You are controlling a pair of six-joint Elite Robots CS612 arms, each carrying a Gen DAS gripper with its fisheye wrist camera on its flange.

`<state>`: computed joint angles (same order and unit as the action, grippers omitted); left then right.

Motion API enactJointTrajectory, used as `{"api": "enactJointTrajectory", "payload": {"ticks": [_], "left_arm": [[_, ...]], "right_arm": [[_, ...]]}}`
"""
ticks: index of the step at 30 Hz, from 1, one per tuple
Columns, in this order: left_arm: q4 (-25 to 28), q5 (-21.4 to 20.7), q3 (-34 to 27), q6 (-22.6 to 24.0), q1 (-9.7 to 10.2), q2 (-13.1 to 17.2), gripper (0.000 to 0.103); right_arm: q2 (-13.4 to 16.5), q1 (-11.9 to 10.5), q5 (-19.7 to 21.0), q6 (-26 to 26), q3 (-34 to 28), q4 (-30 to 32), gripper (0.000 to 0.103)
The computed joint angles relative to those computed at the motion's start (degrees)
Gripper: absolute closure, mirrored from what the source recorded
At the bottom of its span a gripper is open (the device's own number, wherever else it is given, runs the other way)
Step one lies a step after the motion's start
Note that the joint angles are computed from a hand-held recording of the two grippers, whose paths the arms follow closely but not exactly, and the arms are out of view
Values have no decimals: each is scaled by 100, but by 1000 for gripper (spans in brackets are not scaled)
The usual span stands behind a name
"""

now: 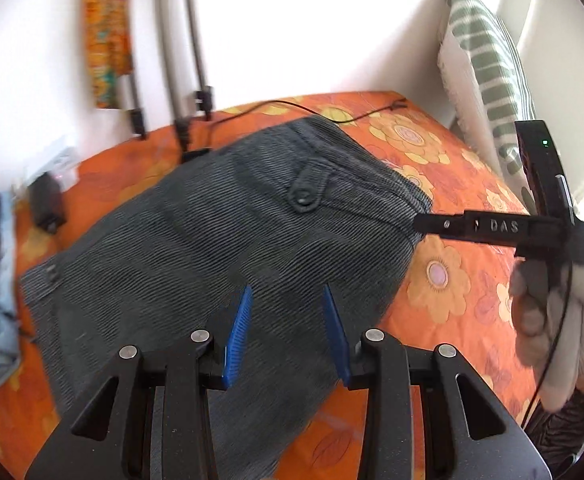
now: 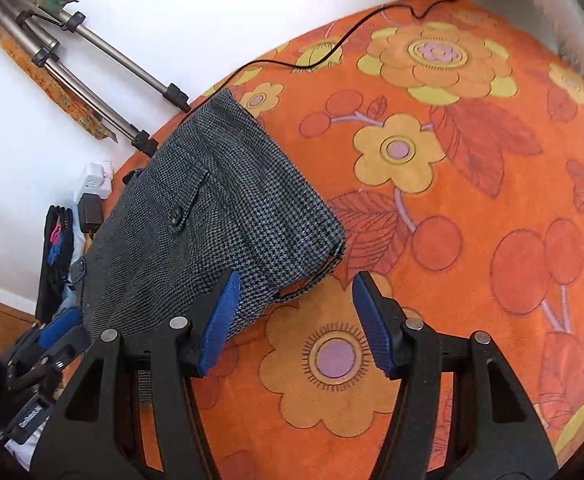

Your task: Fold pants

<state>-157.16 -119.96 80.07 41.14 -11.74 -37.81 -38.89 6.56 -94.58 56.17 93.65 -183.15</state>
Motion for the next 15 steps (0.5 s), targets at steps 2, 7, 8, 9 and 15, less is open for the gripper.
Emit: {"api": "enactJointTrajectory", "payload": {"ticks": [2, 7, 8, 9, 15], "left_arm": [[-47, 125, -31, 42, -81, 44, 68], [144, 177, -220, 191, -185, 191, 81], [164, 244, -253, 199, -204, 226, 82], [227, 276, -295, 239, -210, 259, 84], [245, 394, -327, 450, -242, 357, 85]], "right_arm": [[42, -10, 15, 47, -10, -98, 42], [176, -125, 399, 465, 9, -544, 42], [178, -126, 394, 456, 8, -545, 42], [174, -121, 363, 459, 15, -558, 42], [192, -147, 439, 638, 84, -856, 42]]}}
